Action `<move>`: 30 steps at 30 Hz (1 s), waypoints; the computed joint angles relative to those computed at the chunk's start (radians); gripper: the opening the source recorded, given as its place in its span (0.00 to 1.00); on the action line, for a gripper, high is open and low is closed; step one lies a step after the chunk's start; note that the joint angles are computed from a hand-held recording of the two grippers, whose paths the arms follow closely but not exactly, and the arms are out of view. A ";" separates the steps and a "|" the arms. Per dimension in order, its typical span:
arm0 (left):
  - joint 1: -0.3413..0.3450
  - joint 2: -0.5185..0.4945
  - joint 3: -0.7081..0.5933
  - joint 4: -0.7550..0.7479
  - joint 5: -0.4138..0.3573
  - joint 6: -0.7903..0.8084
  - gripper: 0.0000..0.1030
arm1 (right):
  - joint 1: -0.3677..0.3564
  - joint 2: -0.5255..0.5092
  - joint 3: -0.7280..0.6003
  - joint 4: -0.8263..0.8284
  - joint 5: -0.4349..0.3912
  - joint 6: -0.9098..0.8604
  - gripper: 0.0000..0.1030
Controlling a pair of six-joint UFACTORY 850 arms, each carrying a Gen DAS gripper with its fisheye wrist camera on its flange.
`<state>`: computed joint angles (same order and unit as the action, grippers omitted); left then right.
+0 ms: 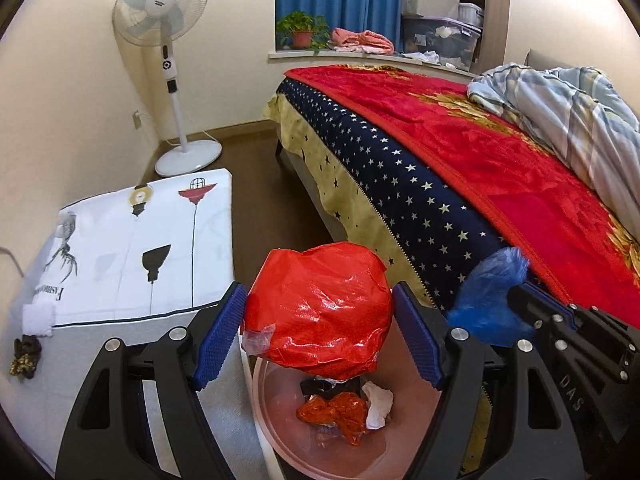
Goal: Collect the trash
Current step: 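Carry the red bag over the bin with the left tool while the right carries the blue bag, then open both tools over the pink bin, dropping both bags, then move both open tools back from the bin to the ironing board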
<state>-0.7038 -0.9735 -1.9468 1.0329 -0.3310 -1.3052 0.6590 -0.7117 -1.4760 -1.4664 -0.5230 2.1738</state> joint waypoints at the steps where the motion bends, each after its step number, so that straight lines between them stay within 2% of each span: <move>1: 0.001 -0.004 -0.004 -0.011 0.002 0.012 0.71 | -0.001 -0.004 -0.006 0.021 0.001 -0.018 0.25; 2: 0.002 -0.008 -0.010 -0.022 0.002 0.024 0.71 | 0.000 -0.009 -0.013 0.045 -0.005 -0.035 0.41; 3: 0.002 -0.011 -0.014 -0.033 0.001 0.034 0.71 | 0.001 -0.011 -0.013 0.049 -0.011 -0.031 0.46; 6: 0.005 -0.018 -0.023 -0.069 0.005 0.075 0.71 | 0.003 -0.008 -0.010 0.058 -0.024 -0.038 0.47; 10: 0.011 -0.027 -0.034 -0.158 0.025 0.169 0.71 | 0.006 0.013 0.018 0.041 -0.070 -0.002 0.58; 12: 0.012 -0.033 -0.041 -0.215 0.033 0.230 0.71 | 0.008 0.021 0.029 0.046 -0.095 0.011 0.60; 19: 0.017 -0.063 -0.078 -0.446 0.054 0.465 0.74 | -0.009 0.046 0.064 0.070 -0.109 0.049 0.60; 21: 0.010 -0.072 -0.093 -0.366 0.018 0.390 0.93 | -0.011 0.049 0.070 0.066 -0.109 0.054 0.60; 23: 0.003 -0.072 -0.093 -0.249 -0.019 0.279 0.92 | -0.013 0.050 0.072 0.069 -0.103 0.043 0.60; 26: 0.008 -0.064 -0.088 -0.234 -0.047 0.250 0.92 | -0.012 0.050 0.072 0.076 -0.103 0.027 0.60; 30: 0.023 0.017 0.023 -0.100 -0.030 0.088 0.92 | -0.003 0.054 0.069 0.056 -0.120 0.041 0.64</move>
